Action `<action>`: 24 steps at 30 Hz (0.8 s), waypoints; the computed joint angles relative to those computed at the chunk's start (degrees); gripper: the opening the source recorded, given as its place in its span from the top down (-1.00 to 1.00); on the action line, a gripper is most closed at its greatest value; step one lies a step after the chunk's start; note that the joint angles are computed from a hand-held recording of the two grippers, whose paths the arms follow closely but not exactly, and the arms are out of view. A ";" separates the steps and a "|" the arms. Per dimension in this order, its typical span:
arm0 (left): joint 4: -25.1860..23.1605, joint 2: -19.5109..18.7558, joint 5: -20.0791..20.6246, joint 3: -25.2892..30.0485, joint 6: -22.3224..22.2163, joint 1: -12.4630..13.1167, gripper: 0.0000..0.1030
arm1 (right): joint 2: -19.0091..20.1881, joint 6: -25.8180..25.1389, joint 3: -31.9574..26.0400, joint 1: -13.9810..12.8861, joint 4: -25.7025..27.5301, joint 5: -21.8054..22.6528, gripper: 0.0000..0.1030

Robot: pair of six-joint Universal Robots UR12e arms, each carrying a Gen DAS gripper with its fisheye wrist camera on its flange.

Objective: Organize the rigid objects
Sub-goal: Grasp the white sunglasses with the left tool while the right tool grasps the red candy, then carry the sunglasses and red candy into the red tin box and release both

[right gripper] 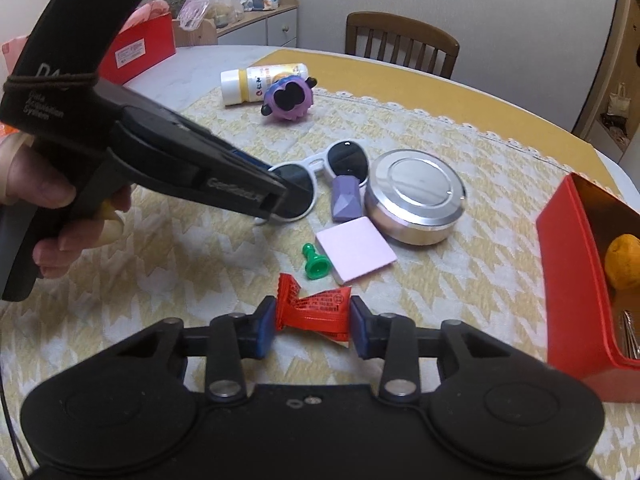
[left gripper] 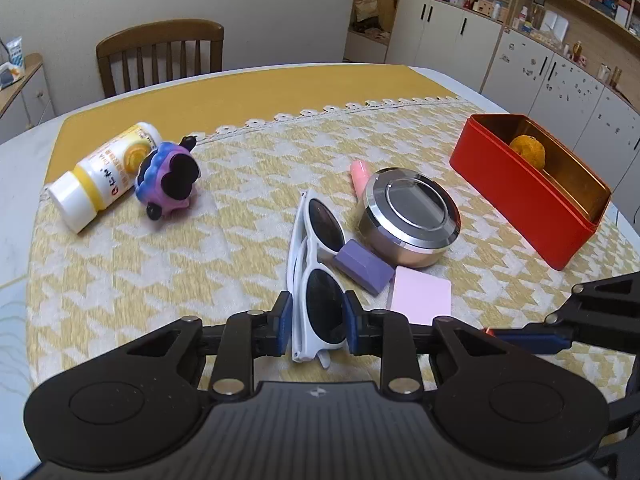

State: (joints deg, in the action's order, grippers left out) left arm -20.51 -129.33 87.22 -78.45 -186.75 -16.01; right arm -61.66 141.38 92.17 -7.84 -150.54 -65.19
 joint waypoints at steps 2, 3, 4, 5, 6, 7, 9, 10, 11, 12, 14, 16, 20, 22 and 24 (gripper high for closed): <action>0.20 0.30 1.02 -0.36 0.08 -0.28 0.55 | -0.40 0.31 0.27 -0.37 -0.12 0.63 0.30; 0.49 0.53 1.38 -0.64 0.09 -0.40 0.55 | -0.61 0.44 0.41 -0.55 -0.36 0.84 0.30; 0.94 0.77 1.65 -0.98 0.12 -0.52 0.56 | -0.86 0.53 0.64 -0.75 -0.74 1.07 0.30; 1.17 1.03 1.82 -1.29 0.06 -0.64 0.57 | -1.10 0.71 0.86 -0.95 -1.12 1.27 0.30; 1.16 1.30 2.04 -1.55 0.01 -0.74 0.58 | -1.33 0.97 1.08 -1.12 -1.45 1.38 0.31; 1.27 1.58 2.25 -1.85 0.09 -0.84 0.58 | -1.58 1.24 1.25 -1.34 -1.70 1.53 0.31; 1.32 2.14 2.62 -2.41 -0.07 -1.00 0.59 | -2.06 1.59 1.76 -1.78 -2.43 1.87 0.31; 1.40 2.43 2.81 -2.65 -0.24 -1.09 0.59 | -2.32 1.80 2.00 -2.00 -2.72 1.91 0.32; 1.81 2.73 2.94 -2.93 -0.59 -1.14 0.60 | -2.56 2.12 2.19 -2.24 -2.82 2.11 0.32; 2.18 3.07 2.97 -3.20 -1.19 -1.15 0.61 | -2.80 2.45 2.40 -2.49 -2.87 2.45 0.32; 2.82 3.69 2.87 -3.59 -2.18 -1.16 0.63 | -3.30 3.14 2.91 -3.00 -3.59 3.03 0.32; 3.62 4.30 3.04 -3.98 -2.99 -1.22 0.64 | -3.72 3.42 3.31 -3.48 -4.23 3.66 0.32; 4.16 5.24 2.77 -4.42 -4.06 -1.44 0.66 | -4.41 4.04 4.00 -4.23 -5.98 3.92 0.33; 4.80 5.45 3.38 -4.42 -3.30 -1.80 0.67 | -4.76 4.42 4.30 -4.60 -6.82 4.01 0.33; 4.93 5.54 3.18 -4.11 -3.22 -2.02 0.68 | -5.10 4.78 4.56 -5.12 -7.49 4.47 0.33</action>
State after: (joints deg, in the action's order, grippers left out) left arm -15.58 -123.79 90.40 -82.57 -189.97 -18.03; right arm -66.76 146.16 96.73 -12.95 -158.03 -60.72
